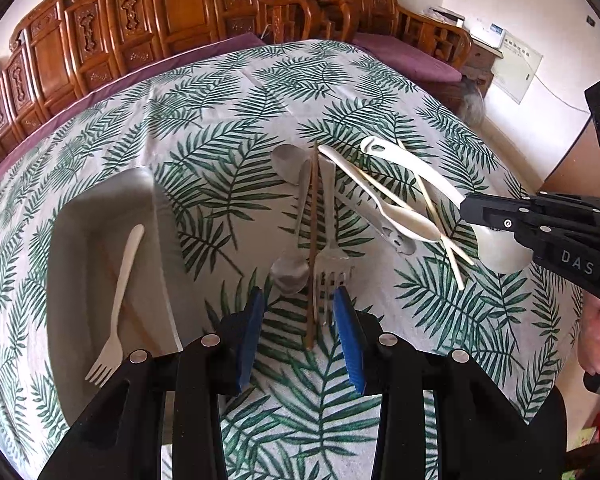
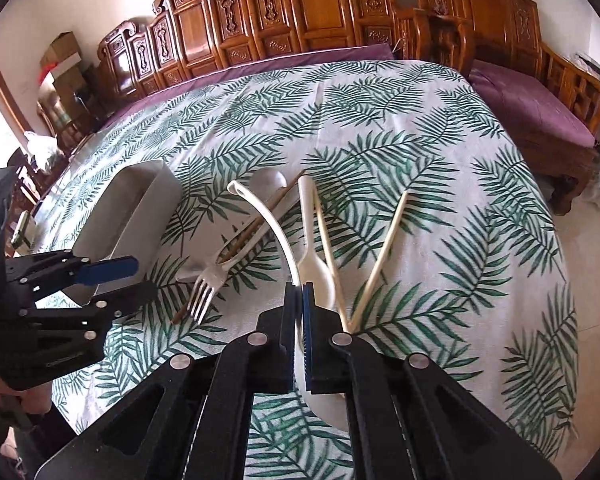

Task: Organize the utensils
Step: 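Grasp a metal fork with the left tool while the right tool grasps a white plastic spoon, then lift the metal fork with the left tool while the right tool lifts the spoon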

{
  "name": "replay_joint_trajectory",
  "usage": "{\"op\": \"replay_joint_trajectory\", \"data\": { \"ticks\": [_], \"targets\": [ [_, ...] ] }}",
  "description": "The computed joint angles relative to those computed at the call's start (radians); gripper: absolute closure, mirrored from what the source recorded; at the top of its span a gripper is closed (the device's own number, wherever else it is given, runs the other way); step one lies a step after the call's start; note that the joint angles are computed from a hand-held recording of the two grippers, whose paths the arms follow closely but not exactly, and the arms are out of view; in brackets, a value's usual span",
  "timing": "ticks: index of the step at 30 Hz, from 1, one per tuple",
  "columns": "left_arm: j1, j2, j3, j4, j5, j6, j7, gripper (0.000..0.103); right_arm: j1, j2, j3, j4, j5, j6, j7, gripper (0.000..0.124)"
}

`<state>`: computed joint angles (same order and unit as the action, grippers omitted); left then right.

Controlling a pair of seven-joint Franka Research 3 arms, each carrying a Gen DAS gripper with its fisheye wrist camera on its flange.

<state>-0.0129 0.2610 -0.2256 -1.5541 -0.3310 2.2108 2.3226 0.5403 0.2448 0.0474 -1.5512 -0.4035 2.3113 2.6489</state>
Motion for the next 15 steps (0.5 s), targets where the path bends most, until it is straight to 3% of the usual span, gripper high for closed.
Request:
{"op": "replay_joint_trajectory", "data": {
  "ticks": [3, 10, 15],
  "targets": [
    [-0.009, 0.01, -0.008, 0.011, 0.001, -0.003, 0.001, 0.069, -0.008, -0.021, -0.001, -0.031, 0.007, 0.018, 0.015, 0.12],
    [-0.047, 0.073, -0.021, 0.085, 0.055, -0.038, -0.029, 0.084, -0.027, -0.048, 0.002, -0.075, 0.0, 0.032, 0.035, 0.12],
    [-0.075, 0.101, -0.027, 0.11, 0.121, -0.033, -0.048, 0.087, -0.046, -0.074, 0.007, -0.121, 0.005, 0.057, 0.058, 0.12]
  ]
}}
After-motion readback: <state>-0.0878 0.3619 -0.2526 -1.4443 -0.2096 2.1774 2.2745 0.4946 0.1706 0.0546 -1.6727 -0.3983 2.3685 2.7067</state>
